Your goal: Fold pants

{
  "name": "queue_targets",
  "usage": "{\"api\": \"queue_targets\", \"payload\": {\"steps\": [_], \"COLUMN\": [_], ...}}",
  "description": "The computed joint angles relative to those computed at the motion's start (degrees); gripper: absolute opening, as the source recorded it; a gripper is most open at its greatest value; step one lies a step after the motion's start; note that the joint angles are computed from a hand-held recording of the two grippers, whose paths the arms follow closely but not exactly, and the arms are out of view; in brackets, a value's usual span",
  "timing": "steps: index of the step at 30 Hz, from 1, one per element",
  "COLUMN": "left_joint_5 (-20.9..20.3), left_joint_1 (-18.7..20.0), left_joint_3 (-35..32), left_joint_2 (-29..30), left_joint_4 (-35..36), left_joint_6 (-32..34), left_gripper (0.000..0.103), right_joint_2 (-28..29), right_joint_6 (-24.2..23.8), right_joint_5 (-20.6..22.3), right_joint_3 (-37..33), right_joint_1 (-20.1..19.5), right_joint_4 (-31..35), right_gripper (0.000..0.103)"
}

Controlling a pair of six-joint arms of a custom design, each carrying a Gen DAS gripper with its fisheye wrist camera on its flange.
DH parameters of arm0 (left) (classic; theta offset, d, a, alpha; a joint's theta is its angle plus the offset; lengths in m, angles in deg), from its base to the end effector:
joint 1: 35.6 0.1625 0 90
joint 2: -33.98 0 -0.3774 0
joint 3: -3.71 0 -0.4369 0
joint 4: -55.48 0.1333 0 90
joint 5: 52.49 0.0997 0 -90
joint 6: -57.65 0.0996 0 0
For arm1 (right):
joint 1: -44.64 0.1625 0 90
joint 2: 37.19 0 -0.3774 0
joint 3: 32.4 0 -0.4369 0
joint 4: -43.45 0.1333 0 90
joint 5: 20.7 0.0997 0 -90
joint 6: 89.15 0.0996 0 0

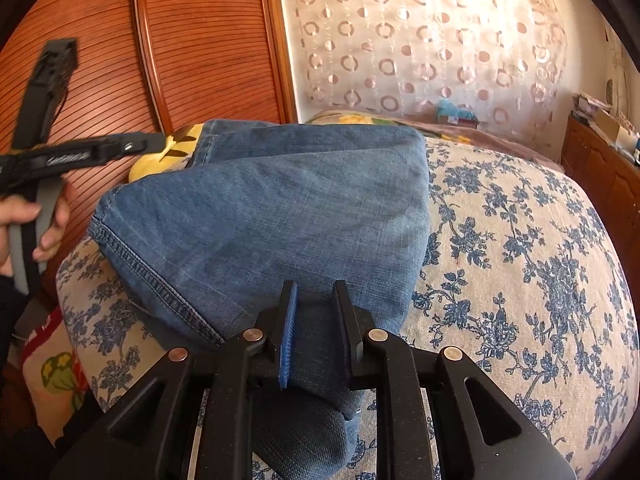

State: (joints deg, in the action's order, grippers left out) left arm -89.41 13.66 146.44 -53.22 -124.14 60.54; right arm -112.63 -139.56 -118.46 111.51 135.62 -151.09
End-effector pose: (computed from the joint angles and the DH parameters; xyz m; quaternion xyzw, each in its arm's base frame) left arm -0.0879 -0.4283 0.1856 0.1963 0.8427 -0.3866 0.3191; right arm 0.1266 -0.3918 0.1003 0.3925 -0.8640 0.2537 0.1876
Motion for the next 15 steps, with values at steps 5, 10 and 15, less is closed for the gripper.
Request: {"api": "queue_targets", "payload": {"steps": [5, 10, 15], "left_joint_5": [-4.05, -6.83, -6.56], "left_joint_1": [3.41, 5.59, 6.71], "left_joint_3": [-4.88, -8.38, -10.57], "left_joint_2": [2.5, 5.41, 7.38], "left_joint_4": [4.23, 7.38, 10.5], "left_joint_6": [-0.26, -0.24, -1.43], "left_gripper": [0.069, 0.066, 0.05], "right_joint_2": [0.23, 0.45, 0.57], "right_joint_6": [-0.14, -0.33, -0.51], "right_joint_5": [0.05, 0.0, -0.09], "right_joint_3": [0.05, 0.08, 0.06], "right_joint_1": [-0.04, -0.12, -0.08], "right_joint_4": [-0.55, -1.14, -1.36], "right_gripper": [0.017, 0.018, 0.018]}}
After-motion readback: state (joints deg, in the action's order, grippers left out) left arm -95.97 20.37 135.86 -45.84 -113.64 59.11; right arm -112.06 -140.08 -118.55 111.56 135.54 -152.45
